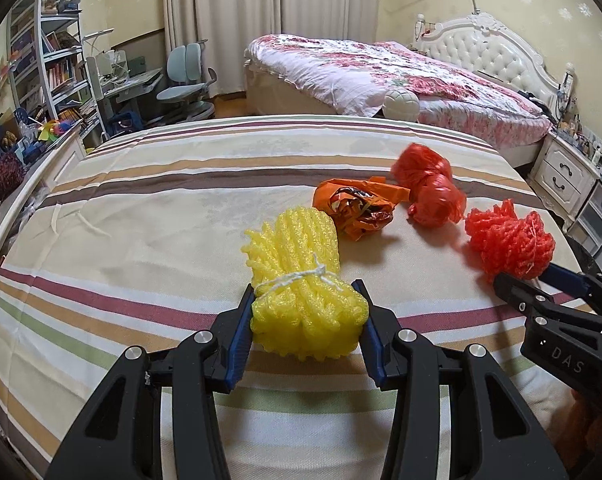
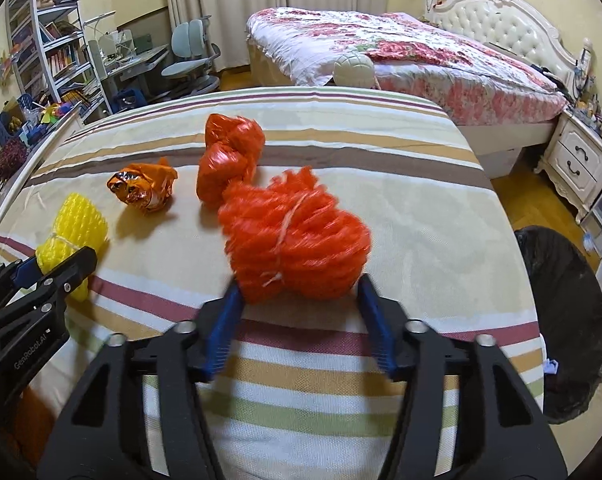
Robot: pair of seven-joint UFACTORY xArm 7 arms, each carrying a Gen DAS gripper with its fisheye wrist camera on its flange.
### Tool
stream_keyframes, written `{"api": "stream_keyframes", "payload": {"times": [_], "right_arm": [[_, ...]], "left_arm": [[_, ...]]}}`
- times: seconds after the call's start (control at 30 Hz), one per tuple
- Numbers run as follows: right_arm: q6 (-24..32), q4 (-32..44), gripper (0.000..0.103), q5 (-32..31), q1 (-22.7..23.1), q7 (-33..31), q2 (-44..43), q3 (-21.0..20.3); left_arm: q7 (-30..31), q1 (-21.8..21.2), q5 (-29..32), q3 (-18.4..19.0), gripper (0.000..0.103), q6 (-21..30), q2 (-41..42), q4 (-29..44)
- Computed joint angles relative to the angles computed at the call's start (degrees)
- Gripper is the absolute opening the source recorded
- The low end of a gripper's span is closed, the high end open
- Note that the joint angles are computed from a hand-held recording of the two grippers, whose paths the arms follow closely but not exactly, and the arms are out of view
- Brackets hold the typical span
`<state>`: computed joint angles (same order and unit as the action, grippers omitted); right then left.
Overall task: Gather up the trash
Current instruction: 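Close the right tool on the orange net bundle while the left tool holds the yellow foam, then carry the yellow foam and orange net over the black bin and open both tools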
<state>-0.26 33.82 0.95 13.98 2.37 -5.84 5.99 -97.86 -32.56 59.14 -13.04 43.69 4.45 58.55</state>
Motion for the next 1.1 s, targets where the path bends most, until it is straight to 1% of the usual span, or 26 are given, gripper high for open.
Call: {"api": "stream_keyframes", "payload": {"times": [0.03,0.07,0.17,0.23,0.3,0.37,0.4,0.43,0.47,0.5,0.6,0.67,0.73,0.77,0.9,1.1], "right_arm": [[-0.2,0.2,0.075,0.2,0.2,-0.2,0.2,-0.1],[-0.2,0.7,0.076,-1.2,-0.9,1.0,0.6,0.7],[-0.4,2.1,0.079,-8.3,-4.7,6.8,2.0,3.6],[0.0,3.2,0.079,-10.3,-4.7,8.4,3.0,3.4],[0.5,4.3,0.079,-10.7,-3.9,8.7,3.9,2.7],[1.5,5.2,0.079,-7.5,-2.4,5.7,4.6,1.8],[1.8,5.3,0.076,-8.0,-2.2,6.0,4.7,1.6],[2.0,5.5,0.073,-10.0,-2.3,7.7,4.9,1.5],[2.5,5.8,0.064,-11.0,-2.3,8.6,5.1,1.4],[2.6,5.8,0.06,-11.3,-2.2,8.8,5.1,1.2],[2.2,5.4,0.057,-14.5,-2.3,11.3,4.8,0.9],[1.9,5.1,0.056,-18.3,-2.9,14.3,4.4,1.1],[1.6,4.5,0.056,-20.5,-3.3,16.4,3.7,1.3],[1.3,3.9,0.056,-20.5,-3.4,16.6,3.2,1.4],[0.2,1.2,0.056,-15.6,-2.6,12.7,0.7,0.8],[-0.7,-2.8,0.056,-12.5,-4.5,10.5,-3.5,1.7]], "left_arm": [[-0.1,0.0,0.0,0.0,0.046,0.0,-0.2,-0.1],[-0.3,0.1,0.1,0.0,0.046,0.1,-0.3,-0.3],[-0.7,0.2,0.2,0.0,0.046,-0.1,-0.6,-0.8],[-0.9,0.4,0.0,0.0,0.046,-0.3,-0.5,-0.7],[-0.9,0.5,0.0,0.0,0.046,-0.5,-0.5,-0.8],[-0.9,0.5,0.1,0.0,0.046,-0.3,-0.4,-0.7],[-0.9,0.6,0.2,0.0,0.046,-0.4,-0.4,-0.7],[-0.9,0.6,0.2,0.0,0.046,-0.5,-0.5,-0.8],[-1.0,0.6,0.2,0.0,0.046,-0.5,-0.5,-0.8],[-1.1,0.6,0.3,0.0,0.046,-0.7,-0.4,-0.8],[-1.3,0.7,0.3,0.1,0.046,-0.9,-0.3,-0.7],[-1.3,0.6,0.5,0.1,0.046,-0.7,-0.3,-0.7],[-1.4,0.6,0.7,0.1,0.046,-0.6,-0.2,-0.7],[-1.4,0.5,0.7,0.0,0.046,-0.5,-0.3,-0.7],[-1.9,0.2,0.9,-0.2,0.046,-0.1,-0.5,-0.8],[-1.8,-0.7,1.3,-0.9,0.046,0.2,-0.2,0.0]]}}
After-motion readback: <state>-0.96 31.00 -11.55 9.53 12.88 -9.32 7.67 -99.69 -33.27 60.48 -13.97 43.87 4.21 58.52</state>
